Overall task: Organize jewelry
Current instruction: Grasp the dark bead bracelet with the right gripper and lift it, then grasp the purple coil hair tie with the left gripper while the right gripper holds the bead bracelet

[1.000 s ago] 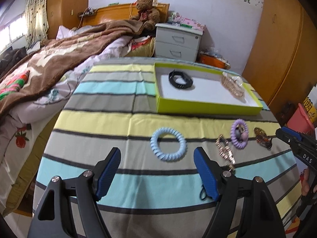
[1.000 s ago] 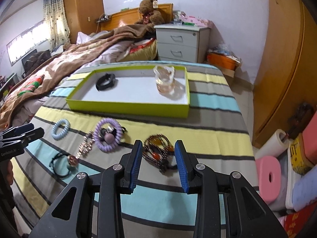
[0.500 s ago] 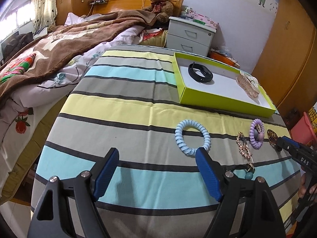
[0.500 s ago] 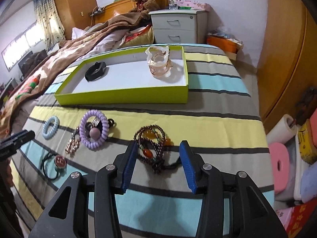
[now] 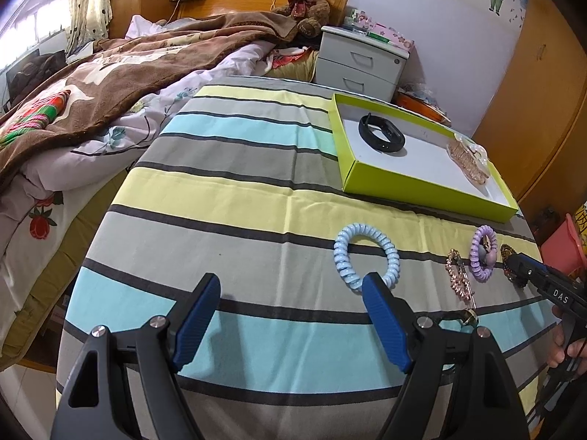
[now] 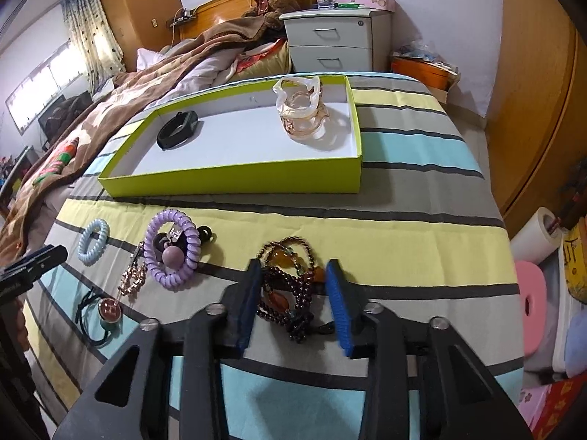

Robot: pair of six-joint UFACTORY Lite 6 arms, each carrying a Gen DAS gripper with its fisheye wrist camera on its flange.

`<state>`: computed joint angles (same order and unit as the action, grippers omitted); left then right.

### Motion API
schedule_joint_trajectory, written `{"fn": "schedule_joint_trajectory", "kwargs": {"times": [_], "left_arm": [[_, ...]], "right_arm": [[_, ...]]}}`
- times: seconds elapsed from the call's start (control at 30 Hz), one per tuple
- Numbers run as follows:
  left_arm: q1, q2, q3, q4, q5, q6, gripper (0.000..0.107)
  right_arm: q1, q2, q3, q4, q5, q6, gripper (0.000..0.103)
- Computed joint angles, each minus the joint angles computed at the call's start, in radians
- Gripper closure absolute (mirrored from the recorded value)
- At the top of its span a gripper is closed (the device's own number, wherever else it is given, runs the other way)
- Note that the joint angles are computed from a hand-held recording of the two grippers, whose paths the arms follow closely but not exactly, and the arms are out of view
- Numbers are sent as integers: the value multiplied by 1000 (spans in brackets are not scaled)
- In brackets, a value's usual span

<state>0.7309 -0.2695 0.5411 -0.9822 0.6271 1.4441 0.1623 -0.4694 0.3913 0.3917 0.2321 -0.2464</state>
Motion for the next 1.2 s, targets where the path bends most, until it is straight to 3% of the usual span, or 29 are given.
{"fn": "schedule_joint_trajectory", "kwargs": {"times": [0.03,0.27,0.4,0.53,0.83,1.03,1.2], "left_arm": [[-2,3,2,3,-1,-4,26],[-28,13,8,19,-30,-34,26],[-38,25,16,30,-38,-57,26],[-57,53,34,65,-59,-104,26],[-70,23,53,62,35,-128,26],[-193,-11,68,64,111,-182,26],[-363,12,102,47,107,-229,26]], "right_arm": [[-11,-3,-2,51,7,-54,83],[-7,21,8,47,-9,-74,84],[20,15,3,-83,-26,62,84],[17,-18,-14,-78,-25,69,84],[-79,-166,-44,197,55,-228,85],[-95,-219,-51,221,83,-248,85],[-108,-244,-60,206,94,-233,85]]}}
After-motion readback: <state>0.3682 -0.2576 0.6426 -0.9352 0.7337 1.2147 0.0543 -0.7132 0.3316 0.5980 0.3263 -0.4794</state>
